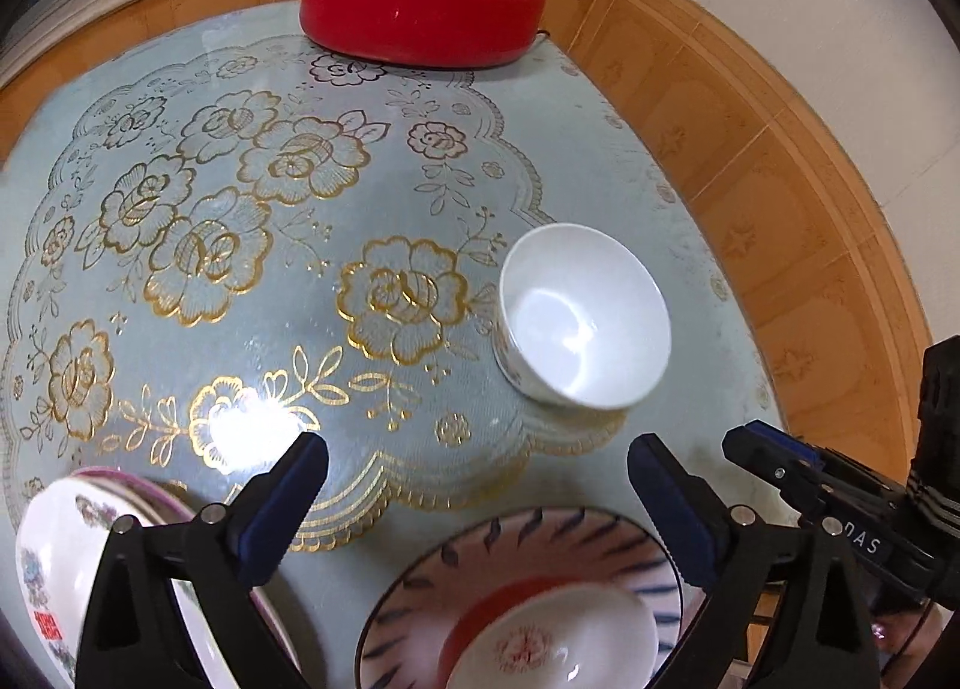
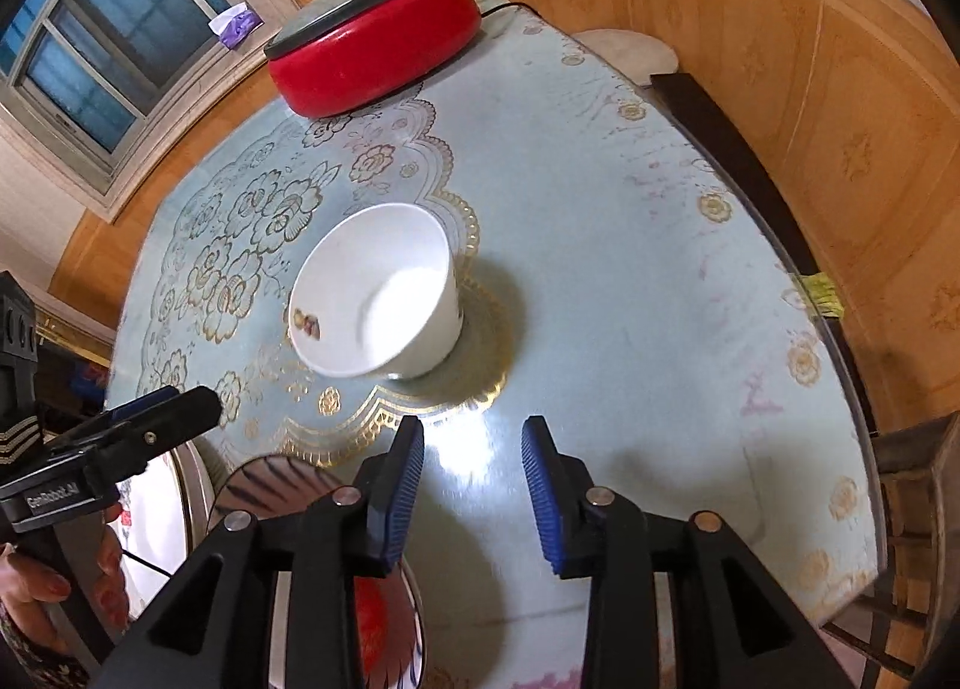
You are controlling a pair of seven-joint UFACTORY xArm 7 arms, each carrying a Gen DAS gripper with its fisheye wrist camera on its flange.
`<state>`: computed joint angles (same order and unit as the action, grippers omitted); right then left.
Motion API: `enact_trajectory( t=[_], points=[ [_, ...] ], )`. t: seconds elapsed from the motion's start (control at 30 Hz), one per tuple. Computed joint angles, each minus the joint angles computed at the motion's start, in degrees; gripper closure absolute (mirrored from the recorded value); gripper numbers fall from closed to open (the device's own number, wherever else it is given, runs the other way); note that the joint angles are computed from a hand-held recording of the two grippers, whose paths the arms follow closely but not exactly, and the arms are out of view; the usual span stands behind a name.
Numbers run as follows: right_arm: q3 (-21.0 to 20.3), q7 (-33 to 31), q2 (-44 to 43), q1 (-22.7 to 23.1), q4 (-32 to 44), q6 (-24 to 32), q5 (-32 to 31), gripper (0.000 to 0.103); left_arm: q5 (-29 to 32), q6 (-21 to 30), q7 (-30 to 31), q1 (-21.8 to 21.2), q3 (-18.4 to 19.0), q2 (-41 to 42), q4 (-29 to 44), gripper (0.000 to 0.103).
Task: Organize plates and bowls
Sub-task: 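Reach the right tool to the plain white bowl and grip its rim, then lift the white bowl with the right tool toward the blue-leaf dish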
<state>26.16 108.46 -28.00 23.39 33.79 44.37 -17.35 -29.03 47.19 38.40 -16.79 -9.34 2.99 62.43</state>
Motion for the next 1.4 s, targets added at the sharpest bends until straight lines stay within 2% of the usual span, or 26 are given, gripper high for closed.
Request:
enact_trajectory(
  t=[0.17,0.43,0.67,0.87,0.97,1.03,1.1,1.23,1.3,1.4],
  points=[
    [-3.4,-5.0,0.3,-0.7,-1.5,-3.2,0.3,0.069,3.9,-2.2,-4.8,-1.4,-0.9,3.6,2.8,0.002],
    [-8.5,-15.3,2.4,-3.8,-4.1,-13.2,4.0,0.068,10.8,-3.3,-13.0,-3.0,-1.8,10.3,8.0,0.002],
    [-10.1,-20.8,6.9,-6.6,-4.2,-19.1,6.6,0.068,15.9,-5.1,-17.5,-3.9,-2.0,13.7,9.8,0.005],
    [-12.8,-26.5,11.0,-6.4,-5.3,-24.9,11.1,0.068,17.7,-4.8,-18.6,-4.1,-2.6,16.2,11.4,0.025],
    [-13.7,-28.7,12.8,-6.2,-5.7,-27.1,13.5,0.070,19.4,-5.4,-19.9,-4.8,-2.4,17.1,11.5,0.029],
    [-13.8,-29.7,13.6,-6.2,-6.0,-28.7,14.5,0.073,19.7,-5.7,-20.2,-4.9,-2.5,17.5,11.6,0.037],
    [-13.9,-30.8,14.2,-6.1,-6.4,-30.6,15.2,0.077,20.4,-5.6,-20.7,-5.1,-2.5,18.2,12.1,0.051],
    [-14.1,-32.5,15.1,-6.2,-6.3,-32.4,16.2,0.083,20.8,-6.9,-21.0,-5.3,-2.8,18.9,12.1,0.061],
    [-13.8,-32.4,15.3,-6.5,-6.9,-34.2,16.6,0.085,19.4,-6.3,-19.6,-4.7,-3.7,19.4,12.7,0.074],
    [-13.3,-32.3,15.6,-7.1,-7.4,-35.9,16.5,0.086,19.3,-6.9,-18.2,-5.2,-4.2,19.8,13.1,0.088]
  ],
)
